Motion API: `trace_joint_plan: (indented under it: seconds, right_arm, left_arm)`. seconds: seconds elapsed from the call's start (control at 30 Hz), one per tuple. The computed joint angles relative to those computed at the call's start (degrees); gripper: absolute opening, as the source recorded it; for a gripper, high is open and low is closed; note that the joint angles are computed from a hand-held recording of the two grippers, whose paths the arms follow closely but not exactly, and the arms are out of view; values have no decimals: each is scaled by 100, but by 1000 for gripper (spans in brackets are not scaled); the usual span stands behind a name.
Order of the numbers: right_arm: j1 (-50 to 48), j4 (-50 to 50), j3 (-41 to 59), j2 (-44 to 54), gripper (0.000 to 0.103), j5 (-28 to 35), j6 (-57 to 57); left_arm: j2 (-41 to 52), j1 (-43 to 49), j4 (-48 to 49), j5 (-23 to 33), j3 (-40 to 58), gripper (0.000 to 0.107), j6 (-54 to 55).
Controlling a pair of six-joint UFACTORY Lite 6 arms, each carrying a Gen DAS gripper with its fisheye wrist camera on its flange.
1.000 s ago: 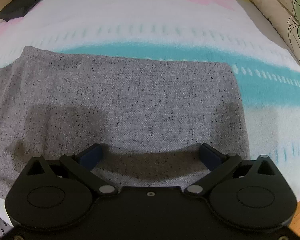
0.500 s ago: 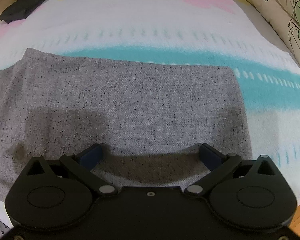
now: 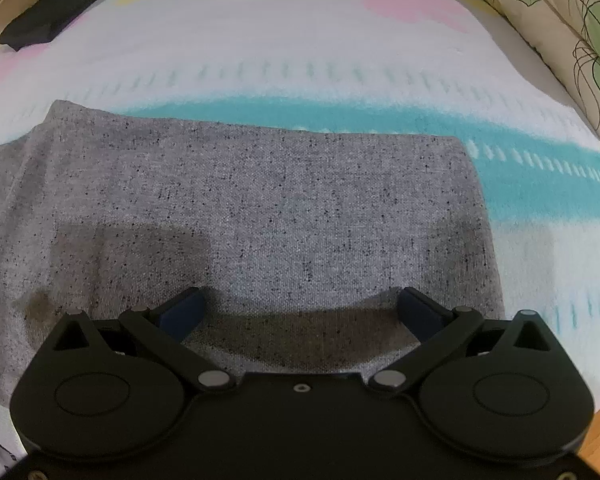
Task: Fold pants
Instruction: 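Grasp the folded grey pants bundle with the left gripper and lift it, then lower the grey pants bundle onto the bed with the left gripper and release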
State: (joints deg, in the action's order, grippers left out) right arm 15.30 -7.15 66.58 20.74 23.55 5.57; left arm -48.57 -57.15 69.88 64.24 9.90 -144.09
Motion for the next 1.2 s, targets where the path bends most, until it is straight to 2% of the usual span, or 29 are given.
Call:
trace_joint_plan:
  seconds: [0.17,0.3,0.33,0.37,0.4,0.5,0.6,0.7,0.77,0.83,0.9,1.0,1.2]
  right_arm:
    - [21,1,-53,-48,102,-13,-85]
    - [-116,447,503,179,100,594,-720]
    - [-138,558,665,258,98,750,-887]
    - [-181,685,818,311,89,891,-1087]
    - [-261,818,940,311,86,1000,-1315]
    - [-585,1048,1153,141,87,1023,-1696]
    - [-952,1039,1498,141,87,1086,-1607]
    - [-1296,779,1952,305,89,1180,-1211]
    - [-1506,558,2295,501,89,1274,-928]
    - [-1683,319,2646,736,89,1411,-662]
    - [-1794,26,2863,911,89,1442,-368]
    - [-1880,-522,2802,907,89,1257,-109]
    - [-1866,-1137,2625,685,92,924,169]
  left_arm:
    - [1355,-809,304,574,1150,20,187]
    - [2527,-1096,719,629,2199,20,646]
    - [2807,-1049,909,488,2403,20,675]
    - [3116,-982,1115,302,2647,20,723]
    - [3435,-968,1254,164,2919,20,765]
    - [4576,-810,1644,-488,3826,19,902]
    - [5750,-564,1969,-1238,4695,20,878]
    - [7023,-287,1642,-2016,5819,21,1534]
    - [7881,-120,1145,-2473,6658,22,2424]
    - [8652,-168,556,-2510,7513,23,3360]
    - [9369,-282,83,-2187,8386,27,4251]
    - [9917,-378,-263,-1831,9119,30,5203]
    - [9652,-436,-4,-2008,8772,30,5819]
